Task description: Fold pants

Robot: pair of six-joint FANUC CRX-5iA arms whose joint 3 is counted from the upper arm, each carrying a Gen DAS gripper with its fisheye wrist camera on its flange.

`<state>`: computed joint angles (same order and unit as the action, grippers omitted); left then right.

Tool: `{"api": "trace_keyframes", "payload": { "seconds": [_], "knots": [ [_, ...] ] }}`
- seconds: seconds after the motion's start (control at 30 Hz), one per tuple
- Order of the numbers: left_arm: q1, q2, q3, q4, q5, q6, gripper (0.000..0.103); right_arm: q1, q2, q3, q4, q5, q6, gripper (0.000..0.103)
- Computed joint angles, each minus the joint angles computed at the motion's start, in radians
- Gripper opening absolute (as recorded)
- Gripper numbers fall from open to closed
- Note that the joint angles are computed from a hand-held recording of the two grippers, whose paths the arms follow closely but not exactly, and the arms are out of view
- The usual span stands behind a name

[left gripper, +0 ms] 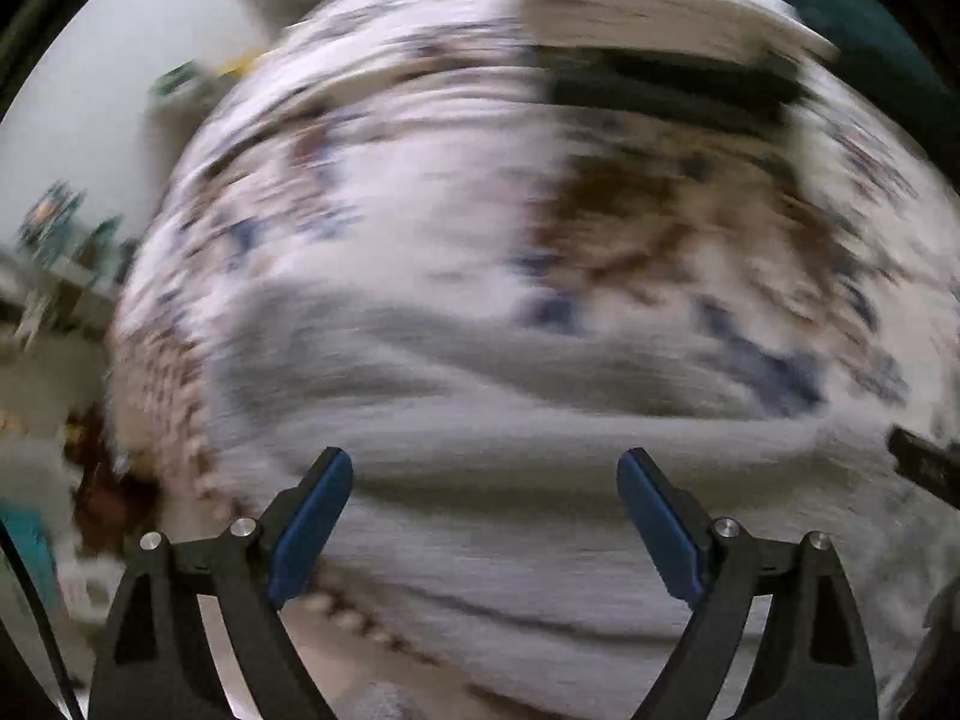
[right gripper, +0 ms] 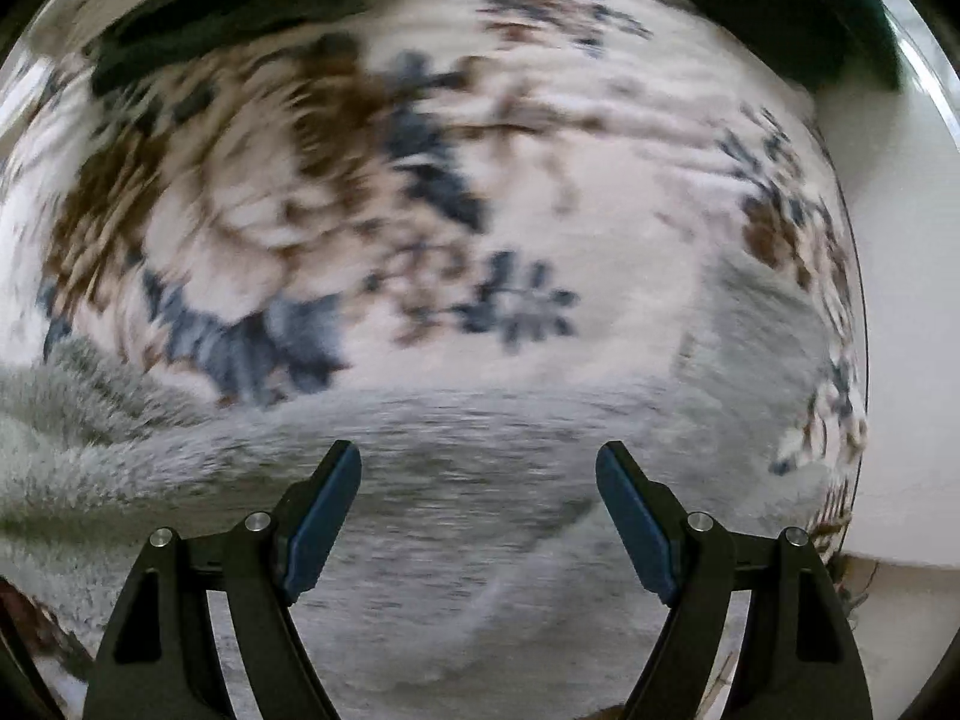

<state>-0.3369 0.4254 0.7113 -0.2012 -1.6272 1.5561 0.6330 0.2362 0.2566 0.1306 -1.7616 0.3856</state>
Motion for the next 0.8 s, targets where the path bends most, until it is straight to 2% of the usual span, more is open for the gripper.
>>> {"api": "trace_keyframes", "payload": {
  "seconds": [0.2,0.37,0.43,0.47,0.5,0.6,0.67,0.77,0.8],
  "knots": [
    [-0.153,0.164,0.126,0.098,-0.042,-0.072,0.090,-0.108,-0.182,-0.221,0.017,0.003,-0.124,0.083],
    [-0.227,0.216,0.176,0.084,-0.041,-0.106,0.090,-0.240,-0.314,-0.391,-0.003,0.069,-0.197,0.083],
    [-0.248,0.225,0.179,0.074,-0.041,-0.122,0.090,-0.297,-0.341,-0.431,-0.052,0.114,-0.165,0.082],
    [-0.254,0.229,0.181,0.071,-0.046,-0.128,0.090,-0.329,-0.357,-0.451,-0.090,0.149,-0.137,0.058],
    [-0.261,0.229,0.181,0.066,-0.049,-0.132,0.090,-0.348,-0.392,-0.480,-0.122,0.198,-0.134,0.012],
    [-0.269,0.232,0.191,0.067,-0.067,-0.141,0.090,-0.325,-0.491,-0.537,-0.117,0.235,-0.224,0.012],
    [-0.268,0.231,0.195,0.083,-0.078,-0.143,0.090,-0.261,-0.590,-0.569,-0.074,0.225,-0.340,0.011],
    [-0.267,0.214,0.185,0.106,-0.087,-0.148,0.090,-0.113,-0.747,-0.607,-0.011,0.148,-0.582,0.011],
    [-0.267,0.203,0.174,0.115,-0.087,-0.152,0.090,-0.036,-0.801,-0.620,0.004,0.100,-0.697,0.011]
  ]
}}
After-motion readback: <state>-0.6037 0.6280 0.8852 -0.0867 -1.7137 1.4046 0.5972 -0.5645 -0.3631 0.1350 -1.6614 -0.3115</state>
